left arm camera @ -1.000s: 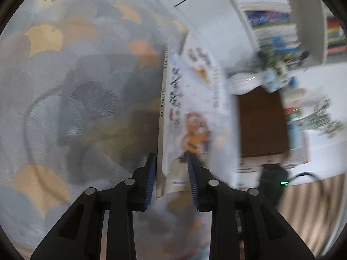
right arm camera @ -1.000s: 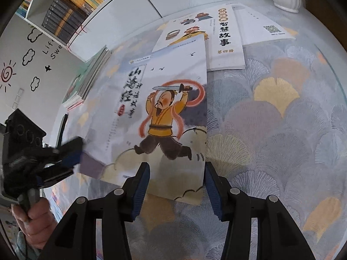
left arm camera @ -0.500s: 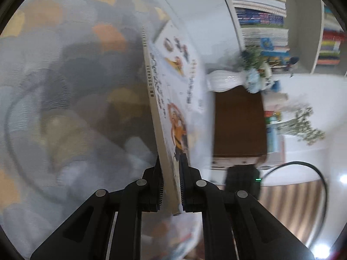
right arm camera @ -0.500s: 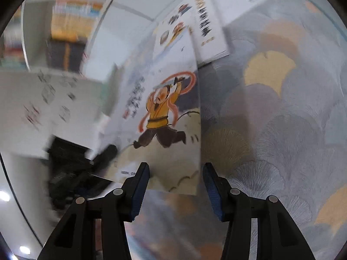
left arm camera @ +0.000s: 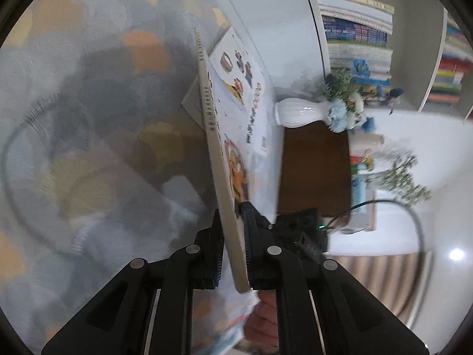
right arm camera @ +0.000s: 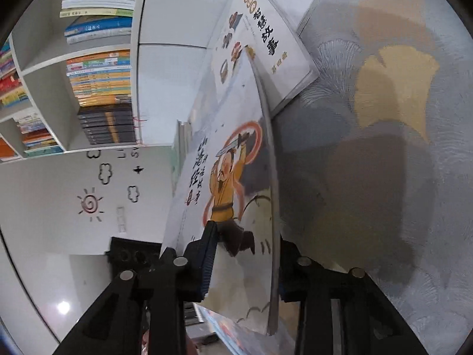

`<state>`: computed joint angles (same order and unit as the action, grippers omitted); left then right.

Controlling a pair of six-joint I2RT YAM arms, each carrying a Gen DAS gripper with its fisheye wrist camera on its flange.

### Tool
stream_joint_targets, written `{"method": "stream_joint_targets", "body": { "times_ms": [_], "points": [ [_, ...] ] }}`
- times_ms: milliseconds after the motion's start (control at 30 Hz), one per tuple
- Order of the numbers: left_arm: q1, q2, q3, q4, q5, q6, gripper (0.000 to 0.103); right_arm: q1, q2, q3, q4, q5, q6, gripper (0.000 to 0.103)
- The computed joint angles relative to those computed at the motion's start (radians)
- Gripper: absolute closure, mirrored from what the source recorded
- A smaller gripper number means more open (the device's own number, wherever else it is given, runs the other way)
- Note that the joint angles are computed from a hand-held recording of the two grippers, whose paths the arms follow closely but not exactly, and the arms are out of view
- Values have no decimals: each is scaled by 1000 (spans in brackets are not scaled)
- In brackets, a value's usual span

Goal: Organize books

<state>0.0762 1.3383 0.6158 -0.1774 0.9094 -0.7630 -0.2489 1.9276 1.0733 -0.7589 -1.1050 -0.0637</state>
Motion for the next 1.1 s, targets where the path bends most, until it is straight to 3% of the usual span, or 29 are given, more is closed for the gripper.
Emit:
{"method": "stream_joint_targets", "body": {
  "times_ms": [67, 233, 400, 600, 767, 867, 967, 1100],
  "points": [
    [-8, -13, 50, -131, -63, 108, 95, 15, -54, -27, 22, 44, 2, 74],
    [-5, -65, 105, -275, -106, 246, 95, 79, -245, -103, 64, 186, -6, 74],
    [113, -100, 162, -420, 4, 363, 92, 153, -434, -154, 83, 263, 19, 74],
    [345, -61, 350, -752, 109, 679, 88, 334, -554, -123, 139, 344, 171, 74],
    [575, 93, 601, -1084, 165, 1047, 87, 543, -523, -33, 260, 423, 376, 73],
    [669, 218, 765, -1213, 173, 1206, 86, 665, -438, 62, 330, 490, 466, 73],
    [737, 350, 916, -1284, 183, 1292, 86, 770, -320, 190, 377, 563, 538, 72],
    [788, 523, 1115, -1329, 183, 1327, 86, 867, -134, 398, 374, 637, 589, 72]
  ]
}}
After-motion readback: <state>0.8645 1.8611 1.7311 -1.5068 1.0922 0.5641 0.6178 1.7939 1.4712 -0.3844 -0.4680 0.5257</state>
